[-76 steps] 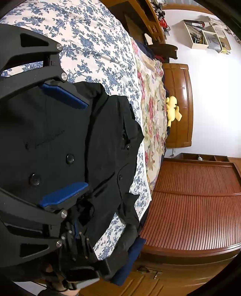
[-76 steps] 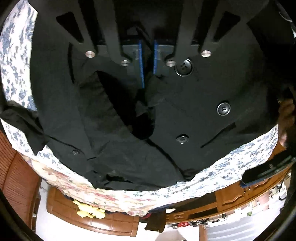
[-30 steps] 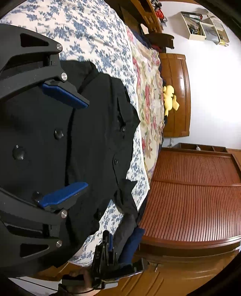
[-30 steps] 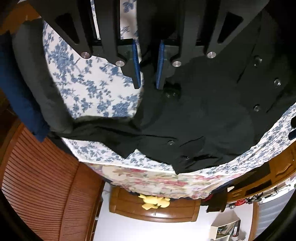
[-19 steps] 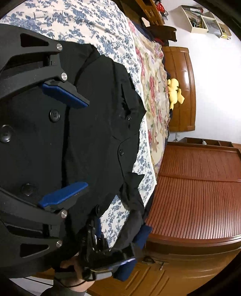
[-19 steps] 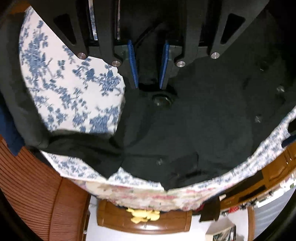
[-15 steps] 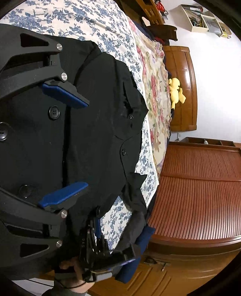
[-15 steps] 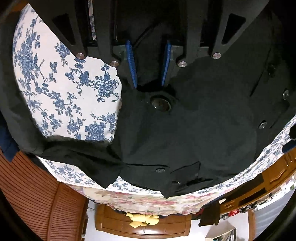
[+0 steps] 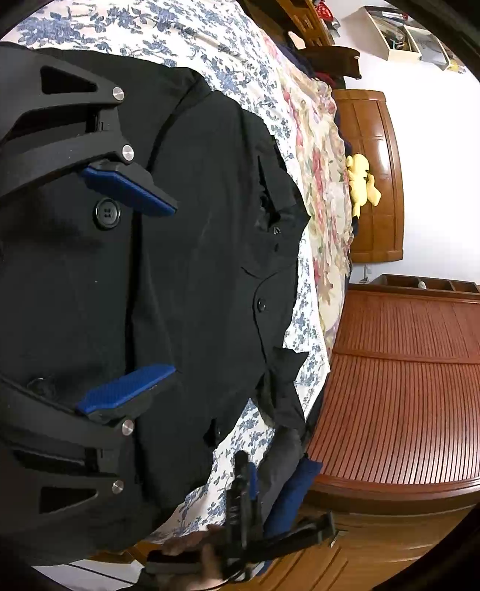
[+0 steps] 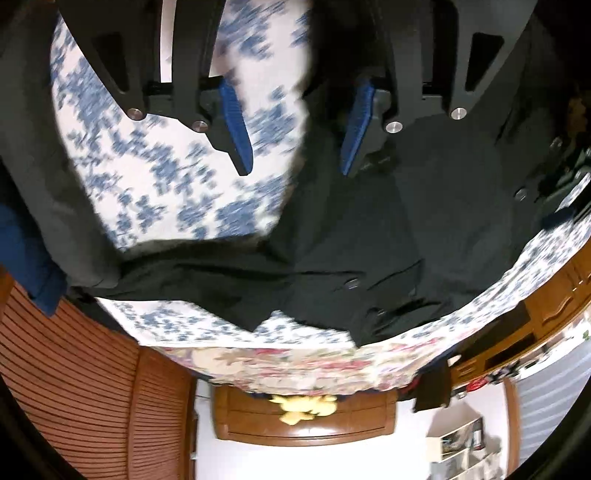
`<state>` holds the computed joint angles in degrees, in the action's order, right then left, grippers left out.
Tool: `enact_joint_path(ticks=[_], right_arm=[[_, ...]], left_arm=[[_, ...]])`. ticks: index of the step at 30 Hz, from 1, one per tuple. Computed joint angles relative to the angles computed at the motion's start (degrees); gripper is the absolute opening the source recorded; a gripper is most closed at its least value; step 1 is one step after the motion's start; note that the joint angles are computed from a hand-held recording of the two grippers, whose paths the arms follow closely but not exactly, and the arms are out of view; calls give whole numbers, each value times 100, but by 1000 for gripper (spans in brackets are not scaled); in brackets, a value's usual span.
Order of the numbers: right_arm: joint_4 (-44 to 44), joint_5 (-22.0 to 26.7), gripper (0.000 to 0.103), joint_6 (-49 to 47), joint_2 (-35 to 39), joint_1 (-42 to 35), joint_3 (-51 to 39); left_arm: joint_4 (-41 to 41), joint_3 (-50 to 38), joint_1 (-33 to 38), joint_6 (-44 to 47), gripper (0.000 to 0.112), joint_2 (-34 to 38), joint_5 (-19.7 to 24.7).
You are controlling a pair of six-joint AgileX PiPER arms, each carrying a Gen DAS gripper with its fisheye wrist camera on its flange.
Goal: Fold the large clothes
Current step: 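Move the right tool to the other coat sleeve and grasp its cuff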
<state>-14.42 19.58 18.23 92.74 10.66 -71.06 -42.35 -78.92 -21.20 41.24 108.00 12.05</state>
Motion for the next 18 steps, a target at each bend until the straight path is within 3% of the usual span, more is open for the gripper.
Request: enact_joint_path(ticks=[2,7,18], right_arm=[[528,-4,52,-525,243,-256,-269],[870,129,52,-1033,1041,-716,-1176],[927,1153,52,-418,2557,-1177,-3493]], left_arm=[[75,-28,0,-94,82,31,21],[-110,-1,38,58,82,15,57],[-184,-65,114,82,82,38,226]])
